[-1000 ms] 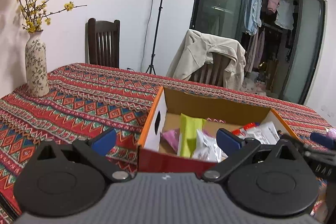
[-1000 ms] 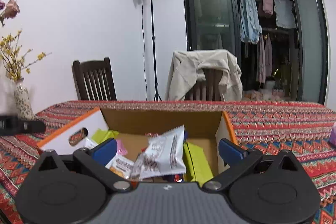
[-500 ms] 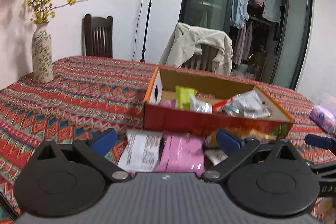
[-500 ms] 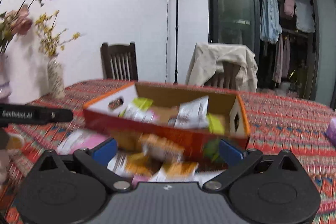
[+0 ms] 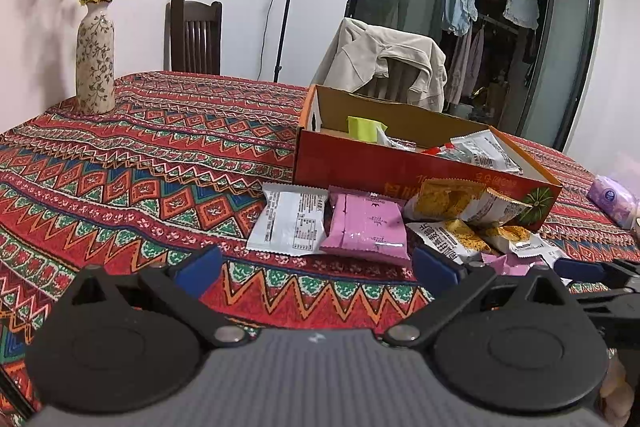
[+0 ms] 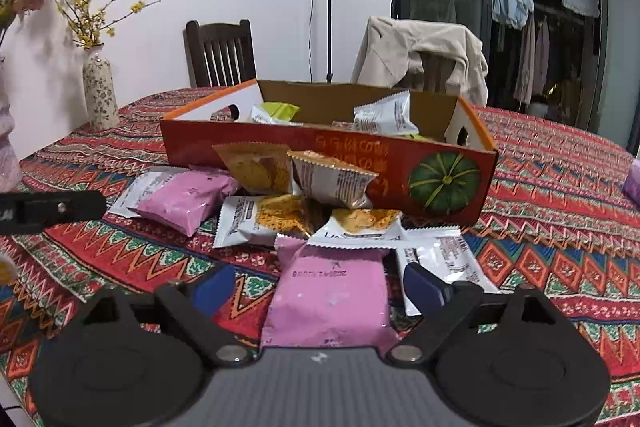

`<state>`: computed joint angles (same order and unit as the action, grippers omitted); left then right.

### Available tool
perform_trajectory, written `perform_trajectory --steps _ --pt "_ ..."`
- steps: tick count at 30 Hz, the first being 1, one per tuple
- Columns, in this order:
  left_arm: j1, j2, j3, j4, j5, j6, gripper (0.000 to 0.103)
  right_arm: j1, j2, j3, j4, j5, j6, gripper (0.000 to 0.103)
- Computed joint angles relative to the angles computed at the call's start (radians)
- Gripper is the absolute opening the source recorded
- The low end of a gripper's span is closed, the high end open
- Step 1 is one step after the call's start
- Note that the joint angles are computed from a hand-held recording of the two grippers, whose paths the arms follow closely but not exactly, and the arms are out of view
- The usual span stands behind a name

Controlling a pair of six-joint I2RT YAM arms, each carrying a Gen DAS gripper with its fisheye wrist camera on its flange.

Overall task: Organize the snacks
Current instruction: 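Grasp the pink packet with the right gripper while the left gripper grasps a white packet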

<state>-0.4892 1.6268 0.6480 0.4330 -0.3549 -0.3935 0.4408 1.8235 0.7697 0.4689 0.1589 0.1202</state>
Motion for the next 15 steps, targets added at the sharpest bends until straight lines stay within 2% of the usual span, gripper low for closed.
perform_trajectory --steps 4,6,9,12,15 --pt "0.007 -0.001 -0.014 0.022 0.019 -0.002 0.103 0.011 0.043 0.061 -0.065 0.032 -0.001 0.073" --pt "0.01 -0.001 -0.022 0.032 0.025 -0.001 0.103 0.013 0.058 0.083 -0.095 0.039 0.0 0.071" --pt "0.012 -0.001 -0.024 0.031 0.027 -0.007 0.103 0.012 0.055 0.075 -0.086 0.033 -0.005 0.069" --pt "0.012 -0.001 -0.026 0.031 0.027 -0.012 0.103 0.013 0.048 0.054 -0.06 0.021 -0.015 0.062" --pt "0.013 -0.004 -0.029 0.028 0.028 -0.015 0.103 0.019 0.04 0.038 -0.045 0.028 -0.015 0.061"
